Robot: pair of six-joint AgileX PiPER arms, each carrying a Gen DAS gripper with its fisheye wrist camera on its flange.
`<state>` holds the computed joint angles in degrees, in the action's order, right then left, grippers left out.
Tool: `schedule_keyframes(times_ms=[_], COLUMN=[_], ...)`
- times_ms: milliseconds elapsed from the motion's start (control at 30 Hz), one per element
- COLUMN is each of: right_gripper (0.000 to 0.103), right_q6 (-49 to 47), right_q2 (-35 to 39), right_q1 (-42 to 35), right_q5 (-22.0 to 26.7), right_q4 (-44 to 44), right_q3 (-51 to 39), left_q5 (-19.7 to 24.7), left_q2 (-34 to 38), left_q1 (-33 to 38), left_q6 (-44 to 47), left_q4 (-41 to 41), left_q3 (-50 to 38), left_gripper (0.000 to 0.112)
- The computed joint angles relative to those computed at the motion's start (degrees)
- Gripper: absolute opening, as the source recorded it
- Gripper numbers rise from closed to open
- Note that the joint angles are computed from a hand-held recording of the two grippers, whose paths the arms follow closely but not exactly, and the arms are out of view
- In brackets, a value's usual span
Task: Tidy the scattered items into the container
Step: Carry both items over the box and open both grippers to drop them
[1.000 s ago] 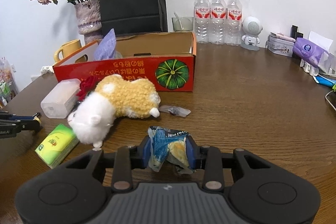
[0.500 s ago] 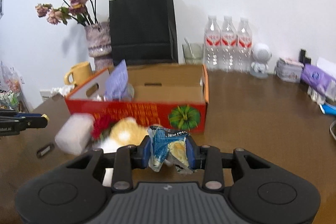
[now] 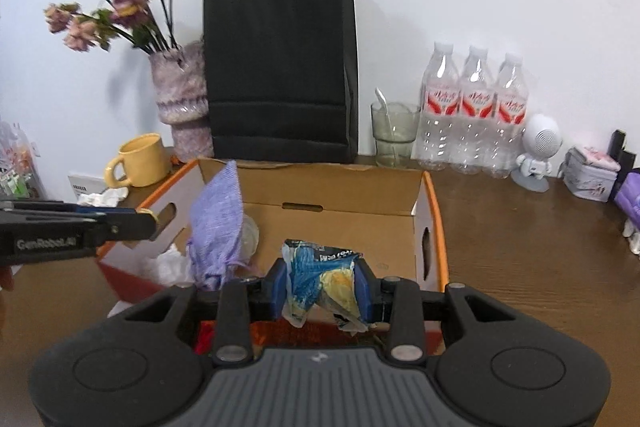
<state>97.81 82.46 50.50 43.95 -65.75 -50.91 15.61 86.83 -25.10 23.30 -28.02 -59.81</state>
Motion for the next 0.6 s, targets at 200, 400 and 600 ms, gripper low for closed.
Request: schedule_keyframes(times_ms=[200,400,600], right_gripper=[0.033,0.048,0.090], right_q6=[-1.6,-3.7,-5.6], right_q2=[6.5,9.6,8.6], right_q1=[-6.2,-9.1,-10.0], right_q5=[-5.8,-8.2,-9.0], right_q4=[1.4,3.9,7.0], right_q3=[-3.3,-5.2,-4.8], left_q5=[-0.2,1.1,-1.2], left_q2=[7.7,10.5,8.1], left_q1=[-0.7,-0.9,-1.8], left_q6=[-9.2,-13.4,-30.2], left_q4=[7.2,10.4,25.8], left_q3=[-5.5,-7.5,-5.5], left_gripper=[0.021,0.032,0.103])
